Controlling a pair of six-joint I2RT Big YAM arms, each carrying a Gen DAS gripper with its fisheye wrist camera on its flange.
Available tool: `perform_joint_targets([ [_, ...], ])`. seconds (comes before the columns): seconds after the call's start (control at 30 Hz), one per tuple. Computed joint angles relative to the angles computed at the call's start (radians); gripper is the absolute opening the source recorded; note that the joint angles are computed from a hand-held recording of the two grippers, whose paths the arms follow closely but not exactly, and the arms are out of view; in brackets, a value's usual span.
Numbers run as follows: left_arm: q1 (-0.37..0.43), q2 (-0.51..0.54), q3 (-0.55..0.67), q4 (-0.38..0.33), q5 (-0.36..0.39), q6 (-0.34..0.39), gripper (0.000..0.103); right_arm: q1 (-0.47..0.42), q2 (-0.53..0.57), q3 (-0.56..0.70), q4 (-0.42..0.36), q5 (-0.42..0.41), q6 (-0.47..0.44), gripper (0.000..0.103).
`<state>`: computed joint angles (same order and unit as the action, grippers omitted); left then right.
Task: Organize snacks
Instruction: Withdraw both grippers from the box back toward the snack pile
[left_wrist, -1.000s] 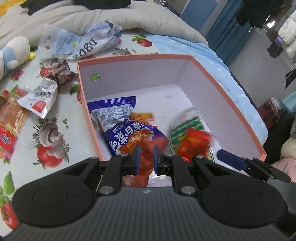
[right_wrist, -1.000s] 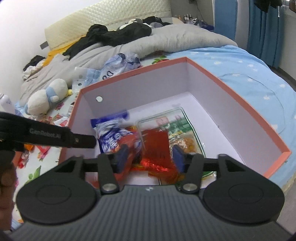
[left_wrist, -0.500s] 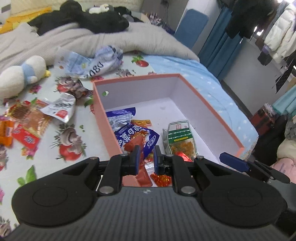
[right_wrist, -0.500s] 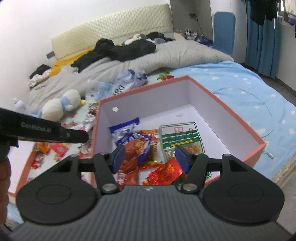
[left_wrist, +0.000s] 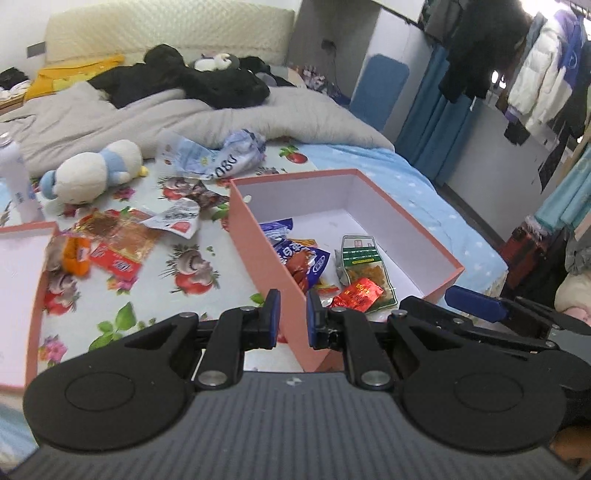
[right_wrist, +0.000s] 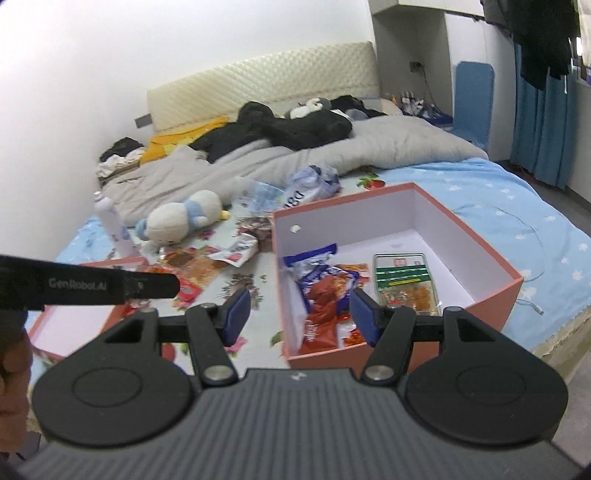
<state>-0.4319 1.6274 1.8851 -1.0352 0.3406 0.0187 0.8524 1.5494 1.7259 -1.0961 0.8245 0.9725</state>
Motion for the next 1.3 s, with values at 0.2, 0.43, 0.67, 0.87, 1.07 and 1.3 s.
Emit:
perform_joint_targets([
  [0.2,0.059,-0.135,-0.162,0.052,0.002,-0.042,0.015,0.067,0.028,0.026,-0.024,0.013,0.046,0.062],
  [0.43,0.113,-0.263,-0.309,0.101,-0.015,-0.057,0.015,0.111,0.049,0.042,0.004,0.006,-0.004,0.062],
  [0.67,0.161,-0.308,-0.374,0.103,-0.007,-0.072,0.015,0.130,0.074,0.056,0.041,-0.028,-0.048,0.062],
  [0.87,0.182,-0.271,-0.357,0.101,-0.006,-0.084,0.015,0.115,0.097,0.074,0.068,-0.054,-0.078,0.062],
  [1.07,0.197,-0.185,-0.296,0.080,-0.005,-0.080,0.015,0.082,0.137,0.109,0.069,-0.091,-0.111,0.062],
  [1.3,0.210,-0.056,-0.190,0.043,-0.024,-0.067,0.015,0.026,0.188,0.143,0.076,-0.164,-0.119,0.062],
])
